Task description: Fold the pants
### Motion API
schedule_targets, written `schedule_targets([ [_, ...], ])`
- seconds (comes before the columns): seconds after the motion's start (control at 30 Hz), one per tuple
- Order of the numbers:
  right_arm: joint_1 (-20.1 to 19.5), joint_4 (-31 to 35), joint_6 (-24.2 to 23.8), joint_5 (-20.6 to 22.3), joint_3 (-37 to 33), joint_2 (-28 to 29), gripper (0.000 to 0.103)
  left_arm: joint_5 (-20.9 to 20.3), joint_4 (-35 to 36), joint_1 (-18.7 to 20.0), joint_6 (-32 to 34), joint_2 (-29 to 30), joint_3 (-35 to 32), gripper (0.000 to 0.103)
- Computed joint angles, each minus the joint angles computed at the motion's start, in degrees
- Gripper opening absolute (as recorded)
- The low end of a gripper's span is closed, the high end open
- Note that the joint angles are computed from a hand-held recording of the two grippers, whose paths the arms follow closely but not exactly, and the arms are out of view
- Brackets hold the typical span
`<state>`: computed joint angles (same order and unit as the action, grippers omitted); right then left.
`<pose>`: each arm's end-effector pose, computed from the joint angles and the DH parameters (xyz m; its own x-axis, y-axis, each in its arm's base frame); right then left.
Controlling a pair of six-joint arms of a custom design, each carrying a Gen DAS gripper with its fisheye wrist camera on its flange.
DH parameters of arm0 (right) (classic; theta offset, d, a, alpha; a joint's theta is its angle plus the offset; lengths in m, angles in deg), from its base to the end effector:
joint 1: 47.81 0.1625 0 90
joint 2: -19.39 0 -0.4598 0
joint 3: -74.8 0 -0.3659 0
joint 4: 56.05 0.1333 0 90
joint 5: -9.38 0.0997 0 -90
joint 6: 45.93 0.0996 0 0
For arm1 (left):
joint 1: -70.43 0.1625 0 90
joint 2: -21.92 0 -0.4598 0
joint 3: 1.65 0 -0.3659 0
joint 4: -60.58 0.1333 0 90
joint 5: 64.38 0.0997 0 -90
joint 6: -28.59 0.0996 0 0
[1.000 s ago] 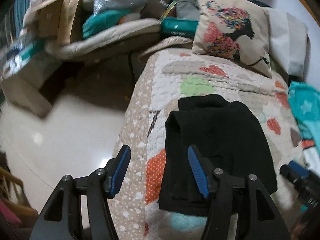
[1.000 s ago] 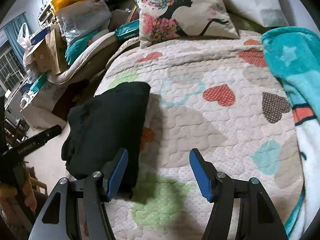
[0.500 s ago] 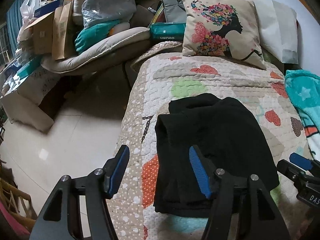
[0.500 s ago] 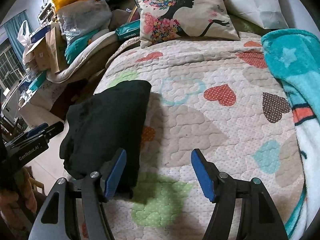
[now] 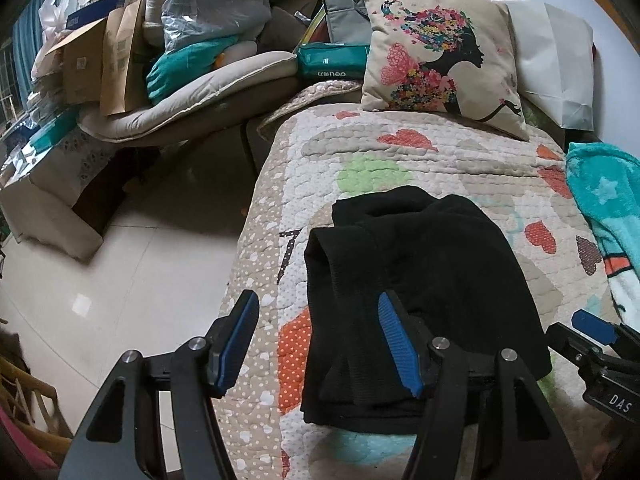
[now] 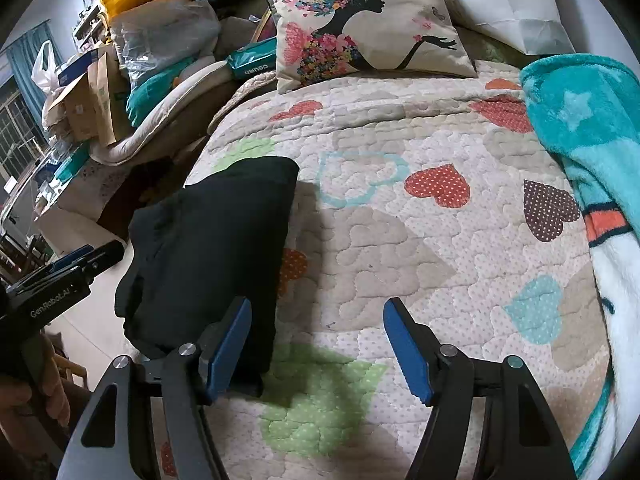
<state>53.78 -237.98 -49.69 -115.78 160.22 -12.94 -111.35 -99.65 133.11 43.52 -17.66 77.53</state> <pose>0.2225 -0.7067 0.1149 -0.8613 0.1391 0.4887 -0.2134 0.7738 -0.5964 -0.1696 -0.7669 0.2104 -0.6800 0.2227 -0.6986 0.5900 0.7318 -0.3410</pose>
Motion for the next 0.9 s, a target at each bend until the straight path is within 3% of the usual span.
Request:
schedule_targets([
  [0.9,-0.33,-0.06,-0.03,0.05,0.30,-0.05,0.075,-1.67,3.86,0.26,-3.61,-0.37,-0.97,0.061],
])
